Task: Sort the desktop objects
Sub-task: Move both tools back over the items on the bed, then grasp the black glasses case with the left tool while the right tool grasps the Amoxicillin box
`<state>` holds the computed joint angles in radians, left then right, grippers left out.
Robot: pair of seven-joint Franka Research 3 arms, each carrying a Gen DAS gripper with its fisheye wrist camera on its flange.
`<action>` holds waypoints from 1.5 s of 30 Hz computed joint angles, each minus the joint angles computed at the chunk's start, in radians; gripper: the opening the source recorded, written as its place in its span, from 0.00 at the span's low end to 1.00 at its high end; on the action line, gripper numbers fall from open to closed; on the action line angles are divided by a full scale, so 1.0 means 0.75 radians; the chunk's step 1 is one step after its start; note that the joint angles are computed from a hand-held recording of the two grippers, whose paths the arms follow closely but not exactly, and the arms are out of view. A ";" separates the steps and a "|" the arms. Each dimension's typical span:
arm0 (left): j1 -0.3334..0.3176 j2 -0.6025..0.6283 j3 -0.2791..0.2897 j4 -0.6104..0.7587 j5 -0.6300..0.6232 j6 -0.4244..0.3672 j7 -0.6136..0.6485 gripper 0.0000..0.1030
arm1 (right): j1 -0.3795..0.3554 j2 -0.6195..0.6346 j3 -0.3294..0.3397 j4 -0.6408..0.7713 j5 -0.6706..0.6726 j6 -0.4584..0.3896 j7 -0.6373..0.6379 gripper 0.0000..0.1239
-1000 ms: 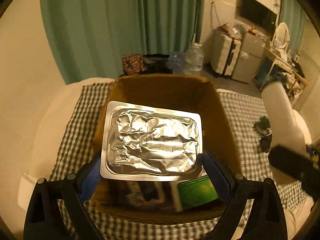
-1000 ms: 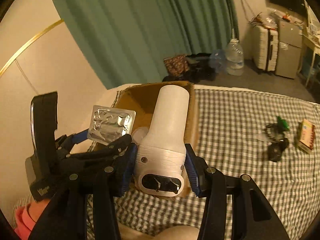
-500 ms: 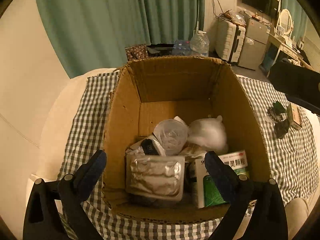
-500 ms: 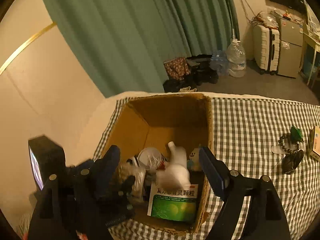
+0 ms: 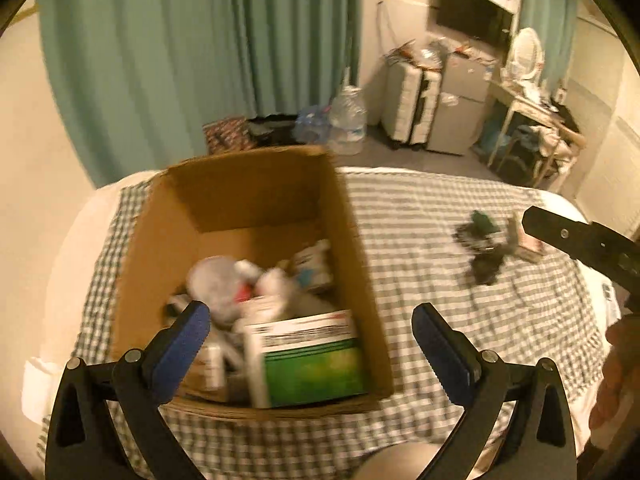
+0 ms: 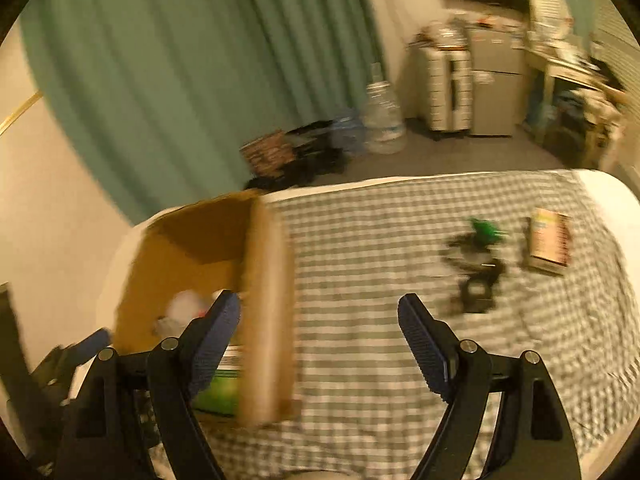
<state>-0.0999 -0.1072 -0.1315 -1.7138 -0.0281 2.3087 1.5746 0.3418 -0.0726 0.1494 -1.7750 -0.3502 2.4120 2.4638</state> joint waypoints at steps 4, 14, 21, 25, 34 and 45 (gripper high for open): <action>-0.056 -0.006 -0.049 -0.023 -0.003 0.049 -0.022 1.00 | -0.083 -0.157 -0.022 -0.166 -0.066 -0.035 0.099 0.66; -0.217 0.218 -0.165 0.112 0.129 0.023 -0.134 1.00 | -0.278 -0.342 -0.057 -0.493 0.110 -0.038 0.029 0.66; -0.321 0.498 -0.180 0.355 0.271 0.007 -0.262 1.00 | -0.360 -0.344 -0.089 -0.607 0.218 0.065 -0.064 0.66; -0.376 0.683 -0.166 0.539 0.332 -0.037 -0.302 1.00 | -0.394 -0.288 -0.106 -0.608 0.247 0.137 -0.129 0.66; -0.487 1.028 -0.106 0.911 0.384 -0.114 -0.242 1.00 | -0.399 0.026 -0.175 -0.392 0.257 0.209 -0.290 0.66; -0.475 1.094 -0.082 0.966 0.386 -0.009 -0.345 0.50 | -0.307 0.266 -0.277 -0.182 0.141 0.126 -0.160 0.66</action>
<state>-0.4562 0.7135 -0.1927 -0.9890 0.2618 2.3016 1.3158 0.1118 0.1271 -0.0587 -1.9114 -0.2447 2.5066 2.3441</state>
